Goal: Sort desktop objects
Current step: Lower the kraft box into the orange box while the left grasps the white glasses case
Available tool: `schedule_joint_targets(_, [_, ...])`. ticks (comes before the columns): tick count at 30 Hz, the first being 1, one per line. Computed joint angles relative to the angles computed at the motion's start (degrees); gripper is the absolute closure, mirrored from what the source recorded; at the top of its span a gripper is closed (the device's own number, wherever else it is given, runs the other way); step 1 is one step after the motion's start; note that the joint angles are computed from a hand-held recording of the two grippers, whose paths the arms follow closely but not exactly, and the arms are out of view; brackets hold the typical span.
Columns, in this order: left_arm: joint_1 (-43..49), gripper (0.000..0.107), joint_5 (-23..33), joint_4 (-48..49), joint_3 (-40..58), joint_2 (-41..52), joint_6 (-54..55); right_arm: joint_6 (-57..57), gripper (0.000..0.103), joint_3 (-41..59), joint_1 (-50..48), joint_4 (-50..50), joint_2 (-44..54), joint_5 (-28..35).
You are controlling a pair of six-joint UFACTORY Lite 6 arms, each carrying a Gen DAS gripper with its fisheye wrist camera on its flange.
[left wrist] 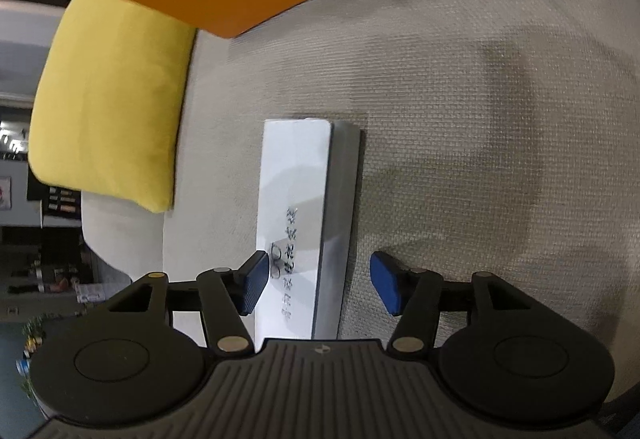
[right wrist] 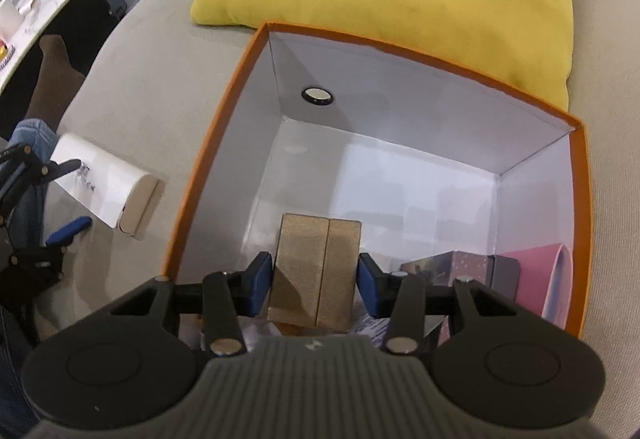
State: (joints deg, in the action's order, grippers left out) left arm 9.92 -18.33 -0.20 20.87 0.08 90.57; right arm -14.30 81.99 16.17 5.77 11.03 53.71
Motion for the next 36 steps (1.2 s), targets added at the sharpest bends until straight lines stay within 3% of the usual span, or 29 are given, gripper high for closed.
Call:
schedule_joint_targets(4, [-1.3, 0.039, 1.9, -5.0, 3.4, 2.9, 4.6, -1.0, 0.054, -0.1, 0.4, -0.7, -1.0, -0.9])
schedule_joint_targets(8, [-1.0, 0.039, 3.5, -2.6, 5.3, 4.0, 2.2, -3.0, 0.054, -0.7, -0.7, 0.9, -2.5, 0.1])
schedule_joint_targets(10, [-0.9, 0.049, 4.9, -2.0, 7.2, 4.7, -0.1, -3.8, 0.053, -1.8, -1.2, 1.4, -3.8, -0.1])
schedule_joint_targets(13, [-0.9, 0.05, 9.2, -4.6, 10.2, 5.2, 1.4, -4.8, 0.053, -3.3, -2.4, 2.5, -5.9, -0.1])
schedule_joint_targets(16, [-0.6, 0.055, 16.9, -7.4, 14.6, 5.1, 1.5, -6.1, 0.053, -4.7, -4.0, 3.3, -8.2, 0.2])
schedule_joint_targets(21, [1.1, 0.067, 39.0, -10.9, 32.4, 10.4, -5.8, -8.7, 0.053, -6.0, -6.5, 5.2, -11.7, 1.2])
schedule_joint_targets(22, [1.1, 0.069, 41.1, -10.1, 34.9, 11.7, -7.6, -8.9, 0.053, -6.2, -6.9, 5.6, -12.2, 1.2])
schedule_joint_targets(29, [0.0, 0.069, 44.4, -6.0, 45.4, 19.3, -18.2, -10.6, 0.054, -6.3, -9.7, 7.5, -16.1, 2.1])
schedule_joint_targets(36, [-3.0, 0.072, 36.7, 5.9, 39.6, 15.9, -32.9, -15.0, 0.054, -8.1, -19.0, 9.7, -21.4, 4.6])
